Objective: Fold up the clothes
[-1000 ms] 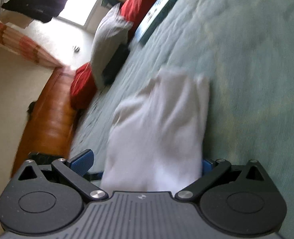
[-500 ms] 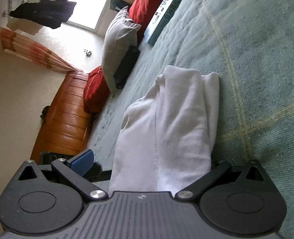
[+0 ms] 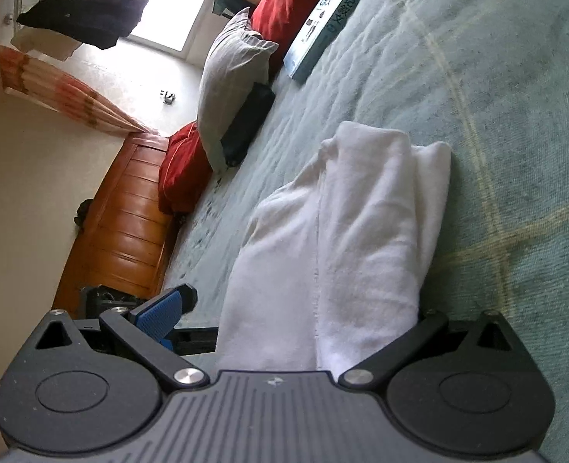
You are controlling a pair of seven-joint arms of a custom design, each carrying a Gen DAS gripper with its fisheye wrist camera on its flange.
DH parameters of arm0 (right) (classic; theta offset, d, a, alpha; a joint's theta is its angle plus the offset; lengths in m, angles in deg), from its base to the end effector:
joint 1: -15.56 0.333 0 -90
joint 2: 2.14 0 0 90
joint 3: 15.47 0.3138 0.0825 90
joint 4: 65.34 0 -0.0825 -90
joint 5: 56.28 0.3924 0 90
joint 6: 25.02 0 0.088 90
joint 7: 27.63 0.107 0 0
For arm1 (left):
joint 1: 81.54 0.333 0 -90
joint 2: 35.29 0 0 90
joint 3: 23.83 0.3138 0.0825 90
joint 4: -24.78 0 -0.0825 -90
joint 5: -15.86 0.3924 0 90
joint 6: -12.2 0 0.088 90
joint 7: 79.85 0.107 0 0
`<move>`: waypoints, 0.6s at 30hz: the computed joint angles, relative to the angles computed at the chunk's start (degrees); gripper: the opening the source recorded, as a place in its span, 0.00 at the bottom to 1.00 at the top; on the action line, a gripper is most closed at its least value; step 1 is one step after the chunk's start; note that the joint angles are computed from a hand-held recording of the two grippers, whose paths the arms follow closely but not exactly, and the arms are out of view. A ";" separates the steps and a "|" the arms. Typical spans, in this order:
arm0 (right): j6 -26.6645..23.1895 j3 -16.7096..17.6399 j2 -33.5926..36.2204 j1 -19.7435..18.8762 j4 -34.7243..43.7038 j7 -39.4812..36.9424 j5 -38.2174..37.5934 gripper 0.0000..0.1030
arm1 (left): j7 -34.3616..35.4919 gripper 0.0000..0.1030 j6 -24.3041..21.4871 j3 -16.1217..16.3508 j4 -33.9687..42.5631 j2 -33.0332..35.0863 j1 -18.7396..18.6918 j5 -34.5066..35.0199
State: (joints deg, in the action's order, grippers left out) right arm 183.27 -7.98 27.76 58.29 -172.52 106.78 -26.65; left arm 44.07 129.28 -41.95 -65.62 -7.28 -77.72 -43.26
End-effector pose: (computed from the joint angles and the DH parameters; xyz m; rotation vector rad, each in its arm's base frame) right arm 0.4892 0.4666 0.3684 -0.9286 1.7260 0.1800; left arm 0.6775 -0.1876 0.3927 1.3822 -1.8388 1.0770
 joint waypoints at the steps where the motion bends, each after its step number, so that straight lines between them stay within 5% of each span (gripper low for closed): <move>1: -0.24 -0.48 -0.25 0.58 0.13 -0.70 0.42 1.00 | -0.17 0.98 -0.45 -0.05 0.30 -0.02 0.15 -0.10; 8: -3.02 -3.31 -0.72 3.82 2.45 -5.45 4.07 1.00 | -0.81 0.98 -2.59 -0.25 2.68 0.44 0.40 -0.36; 18: -6.10 -2.93 2.00 3.20 8.45 -5.73 0.97 1.00 | 0.42 0.98 -2.18 0.48 3.71 -0.94 1.25 -0.28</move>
State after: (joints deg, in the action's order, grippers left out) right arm 177.17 -10.91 29.76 61.50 -164.07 101.05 -25.68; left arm 44.50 127.11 -41.47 -61.91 -8.22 -76.48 -43.55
